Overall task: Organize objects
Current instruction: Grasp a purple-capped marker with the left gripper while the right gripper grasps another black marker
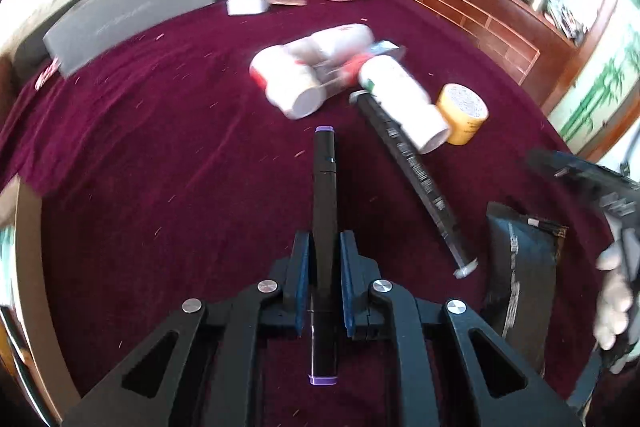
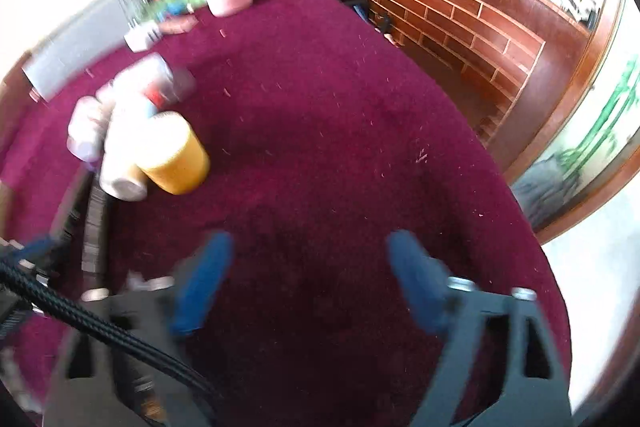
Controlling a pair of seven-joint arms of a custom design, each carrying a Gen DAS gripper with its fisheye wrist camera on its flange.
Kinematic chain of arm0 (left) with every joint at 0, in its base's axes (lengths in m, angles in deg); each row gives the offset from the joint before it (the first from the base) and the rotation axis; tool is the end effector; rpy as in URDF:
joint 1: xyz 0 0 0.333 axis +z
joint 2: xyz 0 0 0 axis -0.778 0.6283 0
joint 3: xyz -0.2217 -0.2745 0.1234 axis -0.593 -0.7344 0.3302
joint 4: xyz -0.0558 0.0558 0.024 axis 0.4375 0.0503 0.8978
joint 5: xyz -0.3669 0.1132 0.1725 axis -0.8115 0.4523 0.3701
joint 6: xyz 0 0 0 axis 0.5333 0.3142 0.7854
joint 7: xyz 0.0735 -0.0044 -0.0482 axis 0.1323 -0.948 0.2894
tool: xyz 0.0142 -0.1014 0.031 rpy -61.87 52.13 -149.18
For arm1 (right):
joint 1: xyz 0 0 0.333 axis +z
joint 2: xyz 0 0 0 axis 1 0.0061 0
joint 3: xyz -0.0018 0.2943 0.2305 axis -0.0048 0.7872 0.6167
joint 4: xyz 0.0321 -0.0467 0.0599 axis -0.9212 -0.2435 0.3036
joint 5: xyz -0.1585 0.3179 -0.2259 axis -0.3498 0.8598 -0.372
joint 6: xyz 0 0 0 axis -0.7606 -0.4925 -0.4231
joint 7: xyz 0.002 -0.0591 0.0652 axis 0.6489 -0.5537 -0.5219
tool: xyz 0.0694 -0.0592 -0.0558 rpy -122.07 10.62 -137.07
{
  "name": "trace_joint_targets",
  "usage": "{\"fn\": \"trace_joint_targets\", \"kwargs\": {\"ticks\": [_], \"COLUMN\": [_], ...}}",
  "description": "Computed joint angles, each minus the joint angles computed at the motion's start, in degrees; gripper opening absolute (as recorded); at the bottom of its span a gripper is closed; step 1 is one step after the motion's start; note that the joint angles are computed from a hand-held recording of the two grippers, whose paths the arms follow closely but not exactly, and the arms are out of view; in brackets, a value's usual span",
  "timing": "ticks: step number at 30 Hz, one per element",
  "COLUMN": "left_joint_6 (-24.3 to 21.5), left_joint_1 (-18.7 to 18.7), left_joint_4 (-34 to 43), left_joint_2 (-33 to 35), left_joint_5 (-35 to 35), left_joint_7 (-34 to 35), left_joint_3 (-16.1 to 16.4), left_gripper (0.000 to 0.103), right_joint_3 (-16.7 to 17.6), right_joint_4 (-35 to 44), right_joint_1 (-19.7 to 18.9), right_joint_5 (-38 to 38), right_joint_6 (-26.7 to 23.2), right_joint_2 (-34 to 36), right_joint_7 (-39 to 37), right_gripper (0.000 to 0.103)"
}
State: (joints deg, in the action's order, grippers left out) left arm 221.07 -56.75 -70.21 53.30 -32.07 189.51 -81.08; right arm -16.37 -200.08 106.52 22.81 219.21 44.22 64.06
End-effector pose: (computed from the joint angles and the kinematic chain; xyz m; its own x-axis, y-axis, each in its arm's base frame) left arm 0.4608 -0.1147 0.4792 -0.2433 -0.9673 0.0716 -0.8508 0.1774 -0.4946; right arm 0.4814 0.2276 0.4679 -0.0321 -0.9940 -0.1043 -0.8381 0.0836 -0.5391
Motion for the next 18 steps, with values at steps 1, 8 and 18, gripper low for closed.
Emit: {"fn": "trace_joint_targets", "kwargs": {"ticks": [1,8,18], "left_joint_6": [0.08,-1.81,8.04], "left_joint_1": [0.05,-1.17,0.86], "left_joint_4": [-1.06,-5.44,-7.04], "left_joint_2": [-1.21,-6.46,-4.64], "left_joint_5": [-0.53,-7.85,-2.31], "left_joint_7": [0.44,5.06,2.39], "left_joint_3": [0.67,4.96,-1.57], "left_gripper": [0.011,0.012,0.045], "right_joint_3": [-0.95,-8.31,-1.87], "right_joint_4": [-0.95,2.45,14.56], "right_joint_1": [1.04,16.37,12.05], "right_joint_5": [3.51,30.19,35.37], "right_joint_6": [2.36,4.63,-8.71], "right_joint_2": [-1.36,-1.85,9.70], "right_joint_7": [-2.73,-32.81,-33.22], "right_gripper": [0.071,0.071,0.048]}}
